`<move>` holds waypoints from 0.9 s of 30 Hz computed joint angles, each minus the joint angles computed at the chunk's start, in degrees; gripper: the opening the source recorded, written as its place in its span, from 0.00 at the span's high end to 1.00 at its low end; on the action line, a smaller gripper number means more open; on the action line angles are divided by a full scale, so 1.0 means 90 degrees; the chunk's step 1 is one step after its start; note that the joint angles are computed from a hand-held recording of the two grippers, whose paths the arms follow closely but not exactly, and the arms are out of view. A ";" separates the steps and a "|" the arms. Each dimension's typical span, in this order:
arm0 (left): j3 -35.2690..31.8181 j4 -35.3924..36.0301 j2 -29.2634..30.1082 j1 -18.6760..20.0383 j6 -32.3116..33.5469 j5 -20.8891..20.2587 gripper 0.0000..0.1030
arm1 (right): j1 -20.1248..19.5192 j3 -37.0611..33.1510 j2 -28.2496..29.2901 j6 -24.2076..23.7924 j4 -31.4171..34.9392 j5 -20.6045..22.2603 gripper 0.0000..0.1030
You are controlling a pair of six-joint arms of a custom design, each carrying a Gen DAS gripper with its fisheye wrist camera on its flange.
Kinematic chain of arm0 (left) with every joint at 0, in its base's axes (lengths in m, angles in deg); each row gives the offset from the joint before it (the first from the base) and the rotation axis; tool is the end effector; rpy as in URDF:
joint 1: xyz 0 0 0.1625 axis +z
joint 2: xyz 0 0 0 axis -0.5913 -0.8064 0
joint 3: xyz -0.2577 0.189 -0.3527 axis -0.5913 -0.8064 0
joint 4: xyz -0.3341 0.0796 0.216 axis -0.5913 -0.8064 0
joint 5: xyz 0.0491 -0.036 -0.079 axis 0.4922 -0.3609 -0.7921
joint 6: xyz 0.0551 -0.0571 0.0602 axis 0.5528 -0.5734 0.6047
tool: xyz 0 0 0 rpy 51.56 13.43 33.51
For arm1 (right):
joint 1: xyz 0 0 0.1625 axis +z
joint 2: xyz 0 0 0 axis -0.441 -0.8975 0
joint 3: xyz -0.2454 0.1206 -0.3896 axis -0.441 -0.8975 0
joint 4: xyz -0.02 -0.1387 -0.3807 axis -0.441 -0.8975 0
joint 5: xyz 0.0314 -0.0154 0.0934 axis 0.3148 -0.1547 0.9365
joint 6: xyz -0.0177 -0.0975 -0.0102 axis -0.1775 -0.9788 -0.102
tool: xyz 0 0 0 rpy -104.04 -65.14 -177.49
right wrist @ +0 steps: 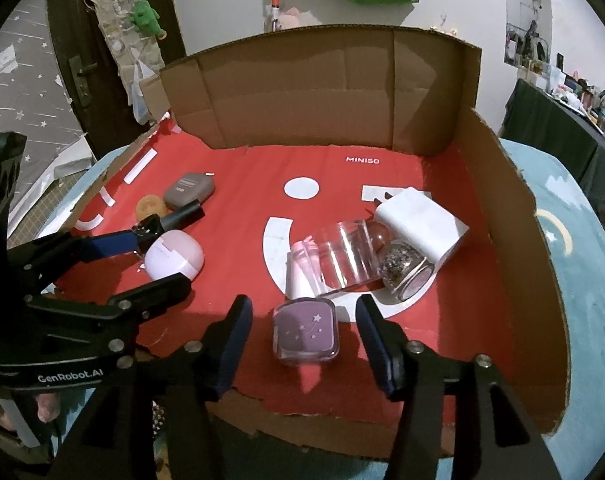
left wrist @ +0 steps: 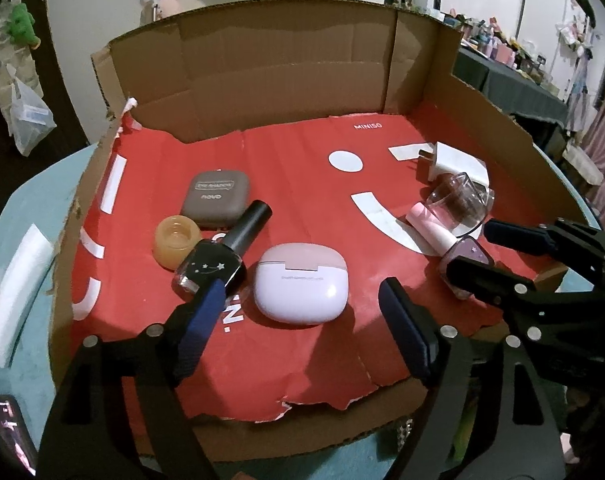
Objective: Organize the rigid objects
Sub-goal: 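Withdraw both open tools from the box toward the remaining items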
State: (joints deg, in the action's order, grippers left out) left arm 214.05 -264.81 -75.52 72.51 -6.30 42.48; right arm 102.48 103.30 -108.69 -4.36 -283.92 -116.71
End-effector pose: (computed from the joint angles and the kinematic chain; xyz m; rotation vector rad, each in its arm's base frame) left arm -0.2190 -0.4210 -0.0537 0.5168 2.3164 -0.7168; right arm 0.0151 -0.4294 0.1518 0.7295 -2.4475 0.6679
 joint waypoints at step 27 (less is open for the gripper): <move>0.0395 0.0173 -0.0122 -0.0395 -0.0892 0.0526 0.00 | -0.0158 0.0593 -0.0291 -0.0132 -0.0693 0.0690 0.02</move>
State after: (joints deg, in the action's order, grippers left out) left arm 217.60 -263.26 -76.62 68.96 -14.33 47.22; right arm 101.06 108.64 -111.31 -5.55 -290.16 -110.49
